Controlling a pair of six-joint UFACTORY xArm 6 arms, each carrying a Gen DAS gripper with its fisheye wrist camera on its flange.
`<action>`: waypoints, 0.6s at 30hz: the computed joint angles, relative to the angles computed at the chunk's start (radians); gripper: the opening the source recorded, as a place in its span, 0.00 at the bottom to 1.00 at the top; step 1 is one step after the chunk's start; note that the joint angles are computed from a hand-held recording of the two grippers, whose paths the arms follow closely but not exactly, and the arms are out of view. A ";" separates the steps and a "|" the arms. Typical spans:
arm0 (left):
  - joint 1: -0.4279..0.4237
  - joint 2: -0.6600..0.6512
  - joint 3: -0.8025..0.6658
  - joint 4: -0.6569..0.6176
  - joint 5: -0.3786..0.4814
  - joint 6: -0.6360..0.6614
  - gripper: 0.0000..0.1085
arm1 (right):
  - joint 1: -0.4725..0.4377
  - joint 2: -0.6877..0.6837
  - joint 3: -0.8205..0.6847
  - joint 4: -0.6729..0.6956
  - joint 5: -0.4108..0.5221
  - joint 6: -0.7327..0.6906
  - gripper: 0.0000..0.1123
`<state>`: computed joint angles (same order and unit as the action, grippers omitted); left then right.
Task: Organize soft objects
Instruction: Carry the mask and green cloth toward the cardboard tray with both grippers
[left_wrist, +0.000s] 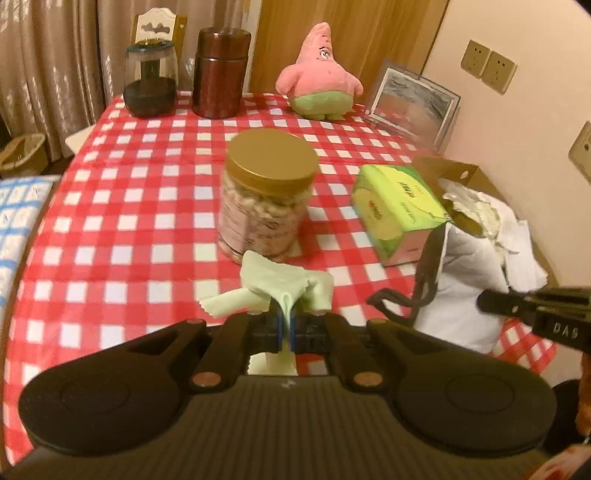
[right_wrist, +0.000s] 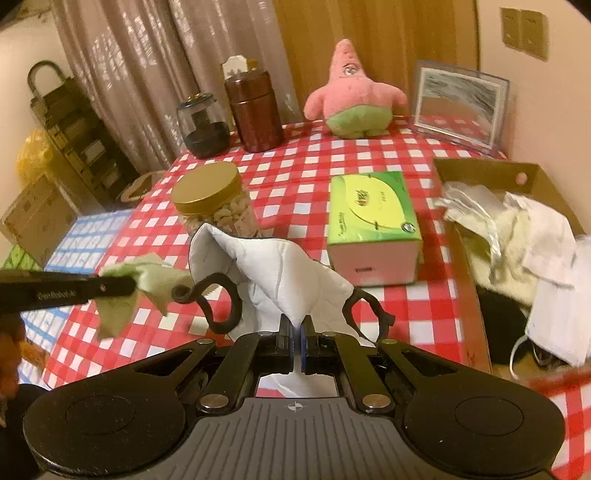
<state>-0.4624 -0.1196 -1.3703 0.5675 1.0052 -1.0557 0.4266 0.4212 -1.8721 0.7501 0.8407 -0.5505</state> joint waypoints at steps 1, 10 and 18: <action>-0.007 0.006 -0.001 0.003 -0.003 -0.016 0.03 | -0.003 -0.012 0.017 0.007 -0.004 -0.001 0.03; -0.072 0.069 -0.032 0.017 -0.049 -0.143 0.03 | -0.024 -0.139 0.208 0.024 -0.086 -0.005 0.03; -0.132 0.153 -0.102 0.029 -0.083 -0.209 0.03 | -0.056 -0.250 0.366 -0.003 -0.179 0.015 0.03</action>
<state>-0.5944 0.0332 -1.4718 0.5970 0.9225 -1.2649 0.3707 0.1717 -1.5061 0.7473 0.6620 -0.5351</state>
